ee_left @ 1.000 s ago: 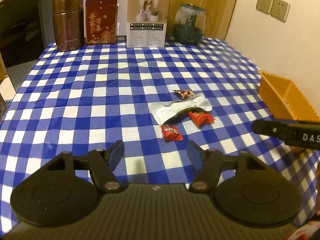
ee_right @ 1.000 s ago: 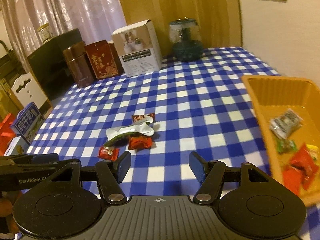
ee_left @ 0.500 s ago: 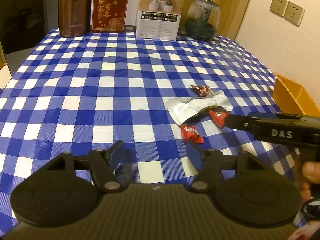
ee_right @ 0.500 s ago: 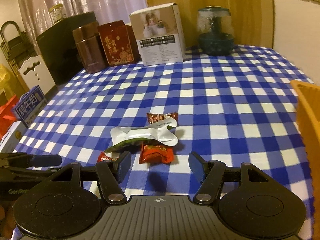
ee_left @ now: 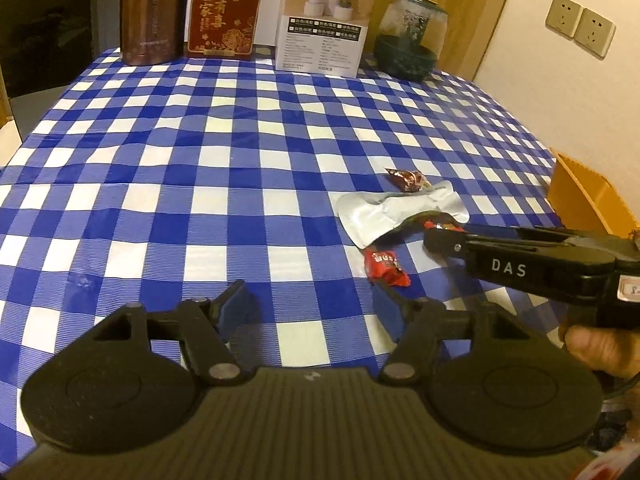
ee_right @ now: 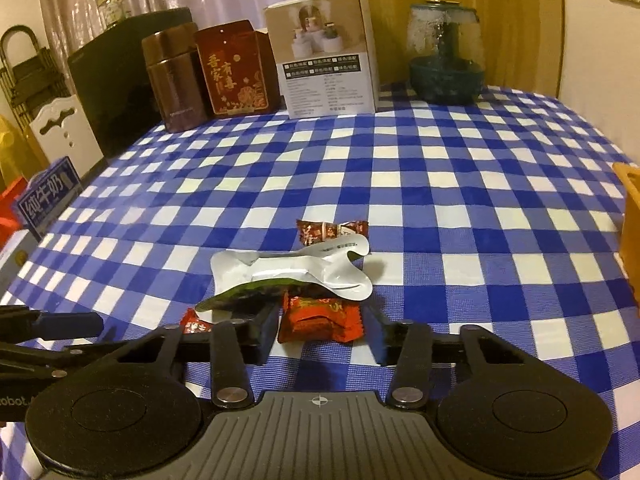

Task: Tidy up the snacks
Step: 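Grasp a red-wrapped candy with the right tool while the left tool grasps another red candy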

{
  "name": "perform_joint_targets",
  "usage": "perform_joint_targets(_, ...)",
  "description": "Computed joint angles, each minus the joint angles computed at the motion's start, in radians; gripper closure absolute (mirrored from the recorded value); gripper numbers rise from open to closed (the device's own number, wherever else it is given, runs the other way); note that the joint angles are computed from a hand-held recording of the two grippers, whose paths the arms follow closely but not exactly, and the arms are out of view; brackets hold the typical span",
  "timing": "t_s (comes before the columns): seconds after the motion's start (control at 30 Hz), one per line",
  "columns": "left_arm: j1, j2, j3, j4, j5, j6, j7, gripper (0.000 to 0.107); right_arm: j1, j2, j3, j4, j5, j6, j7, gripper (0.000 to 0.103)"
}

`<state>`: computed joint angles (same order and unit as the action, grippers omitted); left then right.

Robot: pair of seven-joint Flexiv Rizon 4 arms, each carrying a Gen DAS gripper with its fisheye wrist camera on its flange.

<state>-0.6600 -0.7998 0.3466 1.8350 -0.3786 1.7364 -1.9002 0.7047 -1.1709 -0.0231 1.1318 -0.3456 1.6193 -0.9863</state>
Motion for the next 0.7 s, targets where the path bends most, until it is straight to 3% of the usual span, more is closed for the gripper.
perform_joint_targets(0.03,0.001,-0.002,-0.002,-0.003,0.002,0.000,0.002,0.041,0.001,-0.001,-0.002,0.000,-0.004,0.002,-0.006,0.062)
perform_joint_targets(0.07,0.012,0.000,-0.013,-0.002,0.008,0.004,0.007,0.041,0.004,-0.001,-0.009,0.002,-0.007,0.004,-0.009,0.071)
perform_joint_targets(0.17,0.039,-0.002,-0.047,-0.007,0.018,0.019,0.019,0.041,0.004,0.006,-0.008,0.014,-0.001,0.012,-0.008,0.072)
perform_joint_targets(0.4,0.098,-0.019,-0.124,-0.026,0.027,0.069,0.070,0.042,0.050,0.069,-0.106,0.122,0.040,0.056,0.035,0.080)
perform_joint_targets(0.53,0.134,-0.039,-0.176,-0.049,0.024,0.105,0.110,0.054,0.070,0.101,-0.146,0.179,0.069,0.068,0.068,0.080)
perform_joint_targets(0.7,0.131,-0.070,-0.188,-0.084,-0.009,0.114,0.154,0.068,0.067,0.112,-0.147,0.199,0.079,0.069,0.089,0.080)
